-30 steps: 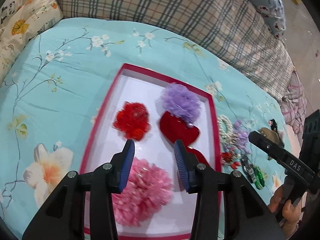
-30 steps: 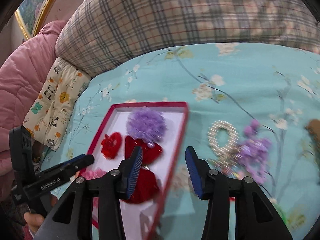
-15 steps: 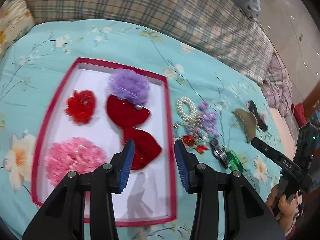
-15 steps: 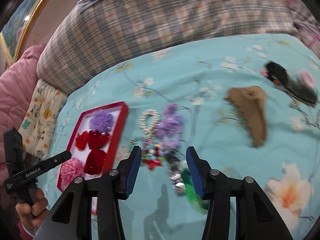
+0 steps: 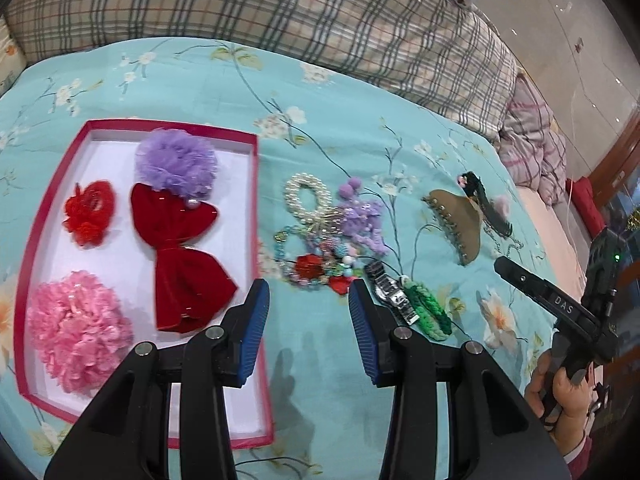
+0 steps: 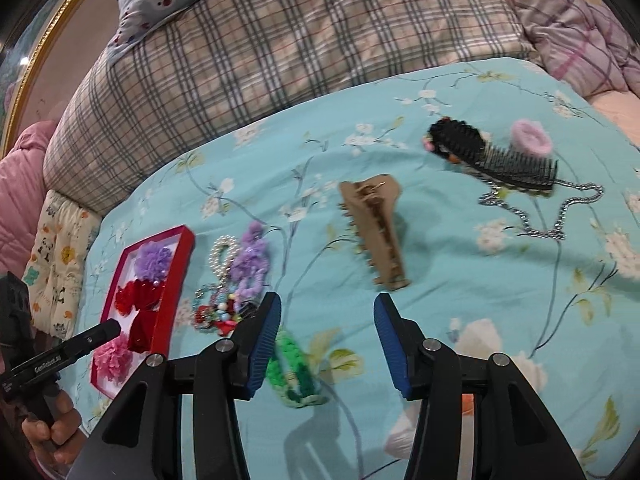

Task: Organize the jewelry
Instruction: 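Grasp the green braided band with left tool while right tool grasps the tan claw clip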

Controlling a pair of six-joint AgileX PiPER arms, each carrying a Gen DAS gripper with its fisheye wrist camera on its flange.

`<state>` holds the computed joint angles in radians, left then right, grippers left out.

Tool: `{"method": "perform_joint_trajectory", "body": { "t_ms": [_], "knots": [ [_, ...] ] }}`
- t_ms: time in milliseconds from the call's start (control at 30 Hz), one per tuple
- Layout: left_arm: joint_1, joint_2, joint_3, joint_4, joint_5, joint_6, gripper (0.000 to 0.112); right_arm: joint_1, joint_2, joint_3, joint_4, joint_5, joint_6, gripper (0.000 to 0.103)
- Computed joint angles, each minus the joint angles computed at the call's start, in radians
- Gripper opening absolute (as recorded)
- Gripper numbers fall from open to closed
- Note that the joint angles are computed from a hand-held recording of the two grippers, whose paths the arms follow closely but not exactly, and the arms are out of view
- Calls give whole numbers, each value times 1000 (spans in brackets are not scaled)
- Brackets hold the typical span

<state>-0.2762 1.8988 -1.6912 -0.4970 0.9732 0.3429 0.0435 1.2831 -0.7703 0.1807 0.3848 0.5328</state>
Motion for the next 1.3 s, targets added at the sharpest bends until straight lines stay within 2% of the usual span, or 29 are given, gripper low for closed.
{"method": "perform_joint_trajectory", "body": {
  "t_ms": [267,467,567,800,967,1167,1200,1300],
  "knots": [
    [-59,40,-50,0,23,-21,39,-81,26,14,157,-1,-207,54],
    [-126,43,3,-3,5,-30,39,-111,48,26,224,-23,-299,56],
    [-159,65,8,0,10,-53,39,-138,72,25,324,-31,-416,56],
    [-246,56,59,-31,-2,-57,39,-163,147,-13,407,-29,-558,57],
    [-296,107,27,-18,11,-112,39,-195,197,-35,509,-19,-687,57],
    [-293,168,-25,-40,23,-157,39,-221,232,-60,571,-2,-768,57],
    [-294,172,-31,-38,21,-158,39,-225,240,-64,582,-1,-779,57],
    [-300,173,-28,-31,-1,-147,24,-232,262,-79,593,0,-789,57]
  ]
}}
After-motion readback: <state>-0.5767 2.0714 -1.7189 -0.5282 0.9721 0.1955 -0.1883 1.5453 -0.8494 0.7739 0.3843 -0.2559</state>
